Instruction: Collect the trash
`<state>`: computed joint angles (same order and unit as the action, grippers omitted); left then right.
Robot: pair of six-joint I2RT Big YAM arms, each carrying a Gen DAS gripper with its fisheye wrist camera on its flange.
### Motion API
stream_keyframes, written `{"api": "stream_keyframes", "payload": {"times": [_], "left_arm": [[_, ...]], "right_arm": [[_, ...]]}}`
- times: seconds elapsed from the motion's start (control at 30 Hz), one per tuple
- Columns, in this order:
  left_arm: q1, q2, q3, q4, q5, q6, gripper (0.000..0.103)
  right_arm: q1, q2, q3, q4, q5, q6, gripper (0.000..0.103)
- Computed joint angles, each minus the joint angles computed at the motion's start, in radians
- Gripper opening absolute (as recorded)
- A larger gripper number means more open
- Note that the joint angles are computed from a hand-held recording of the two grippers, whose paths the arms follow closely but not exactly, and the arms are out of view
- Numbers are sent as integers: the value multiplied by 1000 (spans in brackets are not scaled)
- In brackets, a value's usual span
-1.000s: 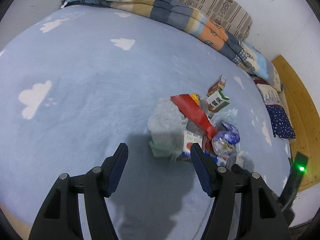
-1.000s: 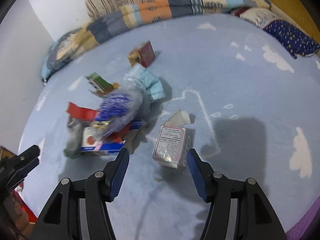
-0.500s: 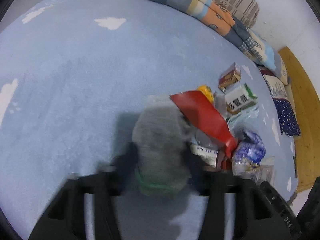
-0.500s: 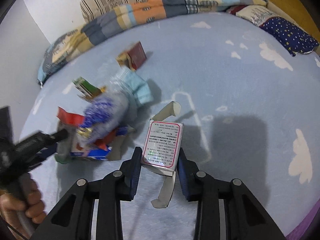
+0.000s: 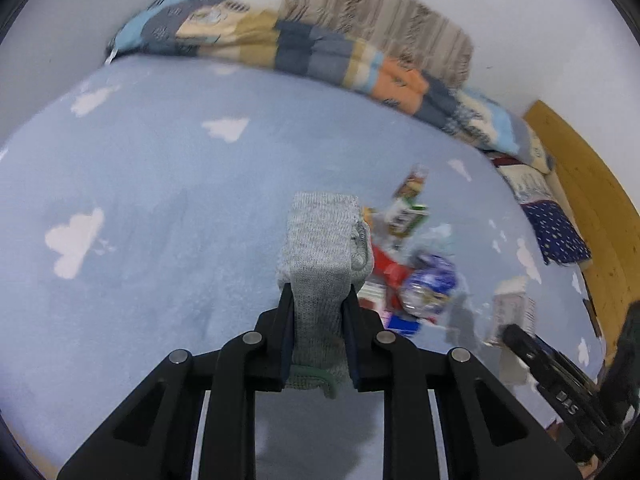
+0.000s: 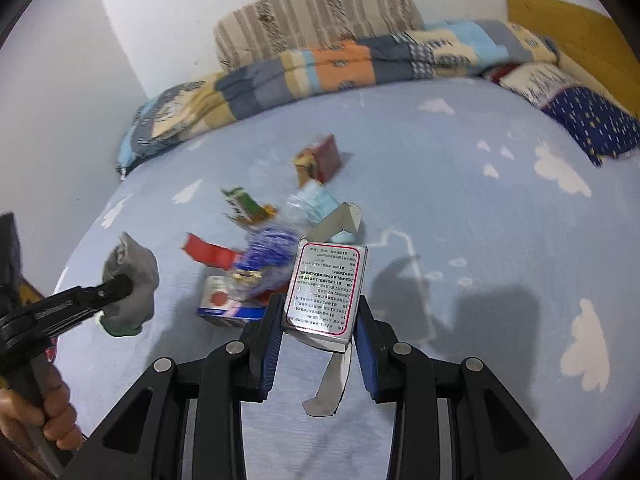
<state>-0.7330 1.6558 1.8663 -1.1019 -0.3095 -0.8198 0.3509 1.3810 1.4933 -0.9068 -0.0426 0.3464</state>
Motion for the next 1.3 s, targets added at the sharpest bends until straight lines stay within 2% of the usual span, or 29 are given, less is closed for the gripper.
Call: {"api": "stream_keyframes", "payload": {"times": [0.13, 0.33, 0.57, 1.3], "left_arm": [[-44, 47, 72, -42, -78, 59, 20], [-82, 103, 165, -83, -190, 135, 20], [-107, 118, 190, -96, -287, 182, 20], [-135, 134, 210, -108, -399, 196, 21]], "right_arm": [[12, -18, -10, 27, -19, -18, 36], [7, -40, -26, 54, -4, -24, 36], [-2, -51, -31, 70, -13, -2, 36], [-5, -69, -50, 93, -4, -1, 36]]}}
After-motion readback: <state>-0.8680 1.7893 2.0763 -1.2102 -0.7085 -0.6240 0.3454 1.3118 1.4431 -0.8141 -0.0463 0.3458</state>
